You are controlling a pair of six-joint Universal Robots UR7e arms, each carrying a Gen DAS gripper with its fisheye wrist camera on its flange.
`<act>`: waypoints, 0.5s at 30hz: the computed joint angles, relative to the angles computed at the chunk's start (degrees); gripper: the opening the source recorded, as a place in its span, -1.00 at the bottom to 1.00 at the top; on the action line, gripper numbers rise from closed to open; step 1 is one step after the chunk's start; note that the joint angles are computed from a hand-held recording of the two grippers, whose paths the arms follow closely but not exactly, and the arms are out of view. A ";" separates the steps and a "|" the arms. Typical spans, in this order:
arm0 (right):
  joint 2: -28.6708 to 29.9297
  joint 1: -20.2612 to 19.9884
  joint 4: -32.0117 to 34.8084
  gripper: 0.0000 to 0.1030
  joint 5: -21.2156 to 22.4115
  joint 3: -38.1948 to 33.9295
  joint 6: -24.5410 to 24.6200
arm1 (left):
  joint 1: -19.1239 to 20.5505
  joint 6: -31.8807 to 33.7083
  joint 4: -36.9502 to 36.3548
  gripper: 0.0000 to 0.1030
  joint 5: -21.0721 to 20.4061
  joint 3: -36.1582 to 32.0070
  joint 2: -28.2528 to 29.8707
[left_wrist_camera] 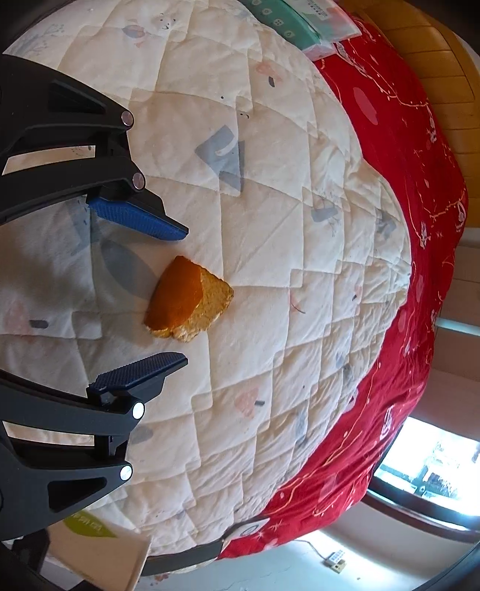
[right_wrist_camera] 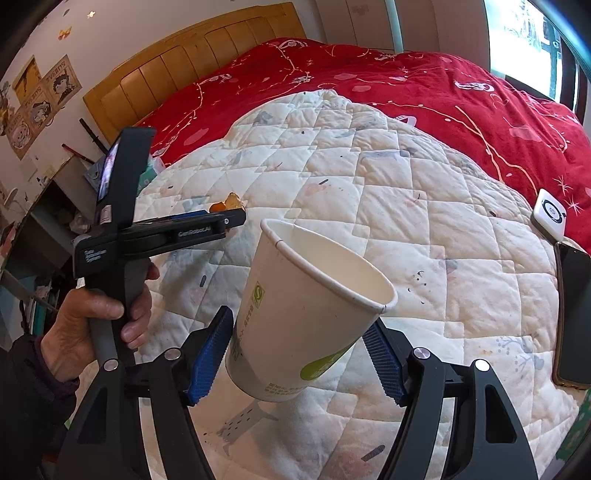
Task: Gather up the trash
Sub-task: 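Grasp the orange bread piece with the left gripper while the right holds the cup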
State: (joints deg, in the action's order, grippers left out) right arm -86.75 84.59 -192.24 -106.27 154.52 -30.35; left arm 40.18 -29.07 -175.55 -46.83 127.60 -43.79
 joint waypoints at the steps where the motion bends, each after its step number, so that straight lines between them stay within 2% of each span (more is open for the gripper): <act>1: 0.02 0.09 -0.02 0.33 -0.04 0.02 -0.03 | 0.15 -0.07 0.11 0.20 0.10 -0.20 0.20; 9: 0.23 0.03 -0.14 0.33 0.03 0.10 -0.36 | 0.57 0.00 1.21 0.17 1.61 -1.76 1.68; 13: 0.38 0.41 -0.44 0.33 -0.42 0.22 -0.51 | 0.81 0.12 1.26 -0.05 1.80 -2.02 1.89; 15: 0.48 0.56 -0.58 0.32 -0.54 0.29 -0.34 | 0.66 0.06 1.35 -0.09 2.11 -1.99 1.97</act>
